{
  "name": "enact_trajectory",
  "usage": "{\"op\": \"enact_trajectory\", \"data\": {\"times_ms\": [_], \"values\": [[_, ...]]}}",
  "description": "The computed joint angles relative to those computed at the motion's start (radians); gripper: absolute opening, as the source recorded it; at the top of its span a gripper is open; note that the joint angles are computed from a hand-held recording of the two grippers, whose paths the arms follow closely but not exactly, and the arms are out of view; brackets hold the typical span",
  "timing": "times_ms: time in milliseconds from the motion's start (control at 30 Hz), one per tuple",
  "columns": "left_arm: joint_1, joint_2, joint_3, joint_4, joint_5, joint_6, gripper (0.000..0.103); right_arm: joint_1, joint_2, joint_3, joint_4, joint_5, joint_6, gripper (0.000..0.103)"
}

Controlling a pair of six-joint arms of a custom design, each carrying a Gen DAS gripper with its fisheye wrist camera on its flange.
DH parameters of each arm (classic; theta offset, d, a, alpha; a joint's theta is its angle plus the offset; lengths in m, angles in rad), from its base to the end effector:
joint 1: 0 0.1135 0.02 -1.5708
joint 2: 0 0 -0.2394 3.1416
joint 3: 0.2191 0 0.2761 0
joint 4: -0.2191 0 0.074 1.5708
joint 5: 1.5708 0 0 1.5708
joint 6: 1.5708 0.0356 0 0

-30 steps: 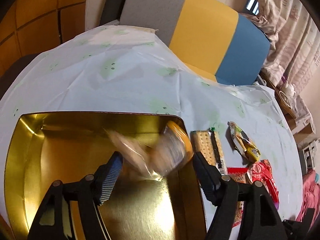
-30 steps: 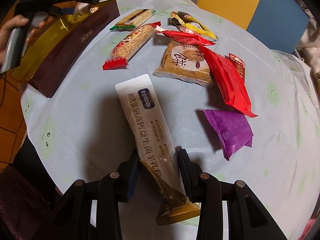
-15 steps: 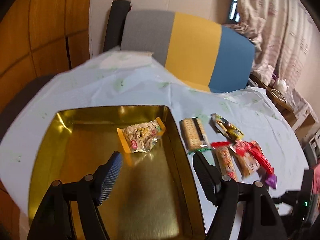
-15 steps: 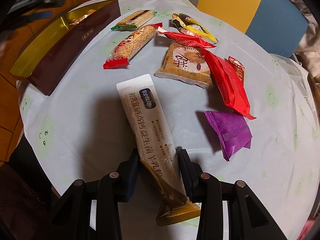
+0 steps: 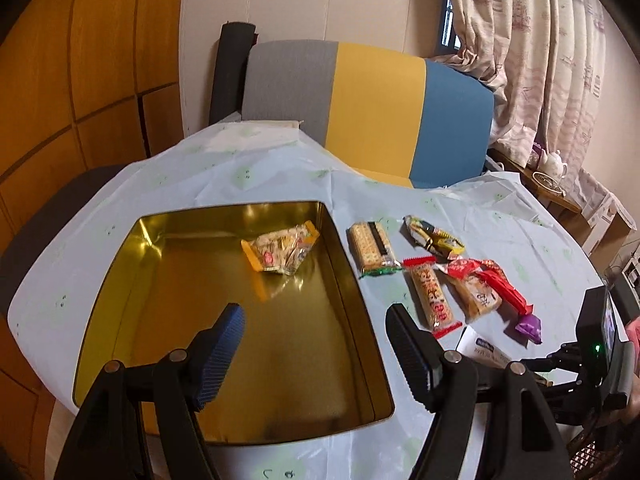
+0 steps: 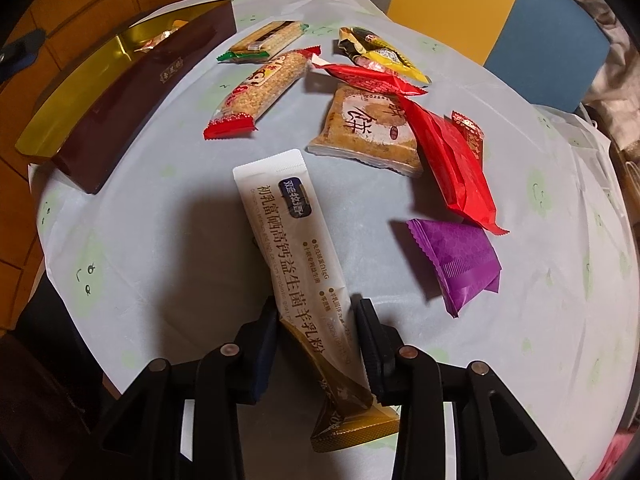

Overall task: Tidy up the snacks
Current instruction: 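Carry the seed bag into the gold tray and open the left gripper, then carry the white stick pack into the gold tray and open the right gripper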

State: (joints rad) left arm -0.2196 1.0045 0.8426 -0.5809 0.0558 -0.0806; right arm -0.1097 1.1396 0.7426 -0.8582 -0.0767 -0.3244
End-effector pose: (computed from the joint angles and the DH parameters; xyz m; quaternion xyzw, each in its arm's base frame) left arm 0.2415 -0.0559 0.2572 0.0748 0.9122 -0.0854 0.3938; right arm 0.2246 -0.0220 0.1780 -0.1117 0.9805 0.0032 0.1615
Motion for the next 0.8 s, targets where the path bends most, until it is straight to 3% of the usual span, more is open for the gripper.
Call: {"op": "enact_trajectory", "data": {"times_ms": [400,800], "values": [[0.071,-0.066,-0.056,-0.005,-0.012,-0.021,0.074,0.019,-0.045,-0.02,-0.029,-0.001,0.148,0.038],[0.107,-0.093,-0.086,-0.01,-0.044,-0.019,0.074,0.009,-0.175,-0.105,-0.046,-0.089,0.275,0.038]]}}
